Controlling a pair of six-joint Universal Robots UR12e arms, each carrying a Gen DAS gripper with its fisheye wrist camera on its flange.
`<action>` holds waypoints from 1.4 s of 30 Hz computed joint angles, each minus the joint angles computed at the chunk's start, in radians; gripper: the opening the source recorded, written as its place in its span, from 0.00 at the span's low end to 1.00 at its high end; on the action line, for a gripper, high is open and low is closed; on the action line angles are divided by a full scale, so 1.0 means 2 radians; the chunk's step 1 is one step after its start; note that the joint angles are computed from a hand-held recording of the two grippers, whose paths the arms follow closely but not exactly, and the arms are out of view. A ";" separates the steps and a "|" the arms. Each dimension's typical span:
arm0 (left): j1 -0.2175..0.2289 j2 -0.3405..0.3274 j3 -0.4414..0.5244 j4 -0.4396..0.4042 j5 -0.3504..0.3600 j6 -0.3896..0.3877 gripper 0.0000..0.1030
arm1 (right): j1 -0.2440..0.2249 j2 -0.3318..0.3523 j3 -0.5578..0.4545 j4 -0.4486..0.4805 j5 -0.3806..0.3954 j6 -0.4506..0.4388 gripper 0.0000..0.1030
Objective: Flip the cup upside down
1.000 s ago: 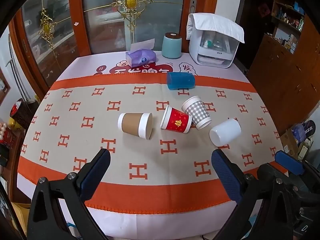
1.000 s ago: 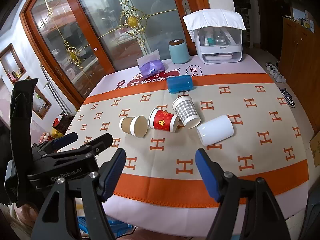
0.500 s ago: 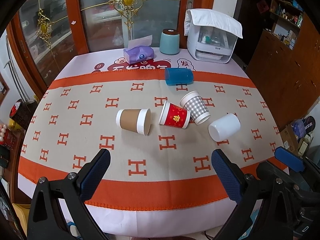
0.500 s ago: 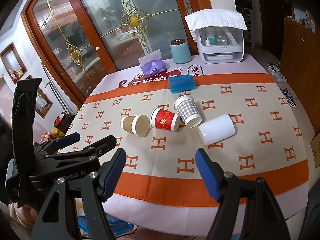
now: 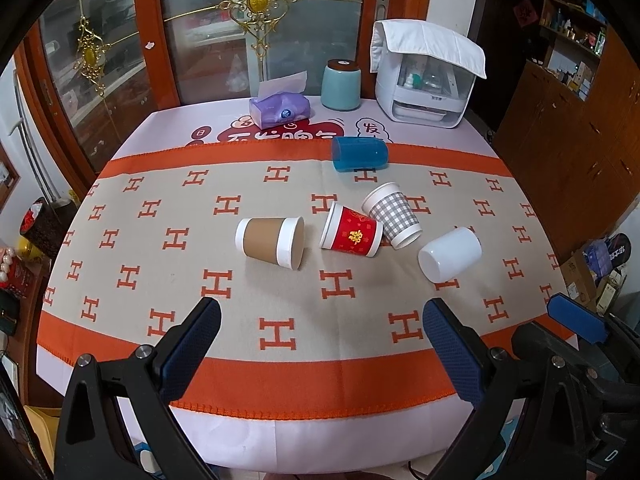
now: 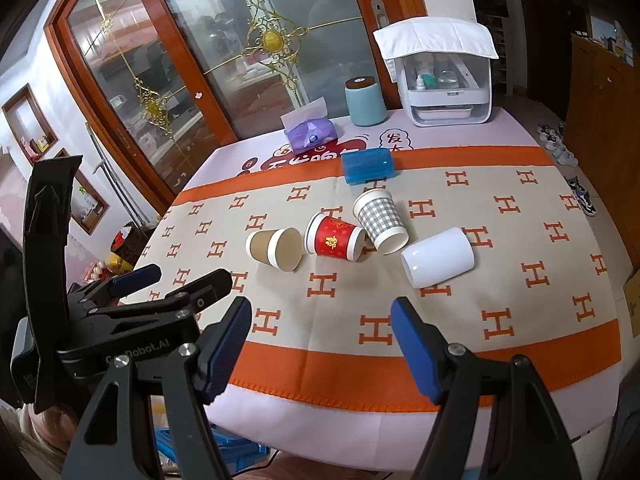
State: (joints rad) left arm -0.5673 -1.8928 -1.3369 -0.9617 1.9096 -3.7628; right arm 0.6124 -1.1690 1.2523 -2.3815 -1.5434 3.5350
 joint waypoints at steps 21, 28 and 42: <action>-0.004 0.001 0.008 -0.014 0.008 -0.005 0.97 | -0.003 0.001 -0.003 -0.007 0.014 -0.018 0.70; -0.001 0.002 0.010 -0.006 0.010 0.004 0.97 | -0.003 0.009 -0.016 -0.005 0.012 -0.020 0.70; 0.026 0.011 -0.004 -0.015 -0.006 -0.010 0.97 | 0.000 0.065 -0.109 0.062 0.034 -0.062 0.70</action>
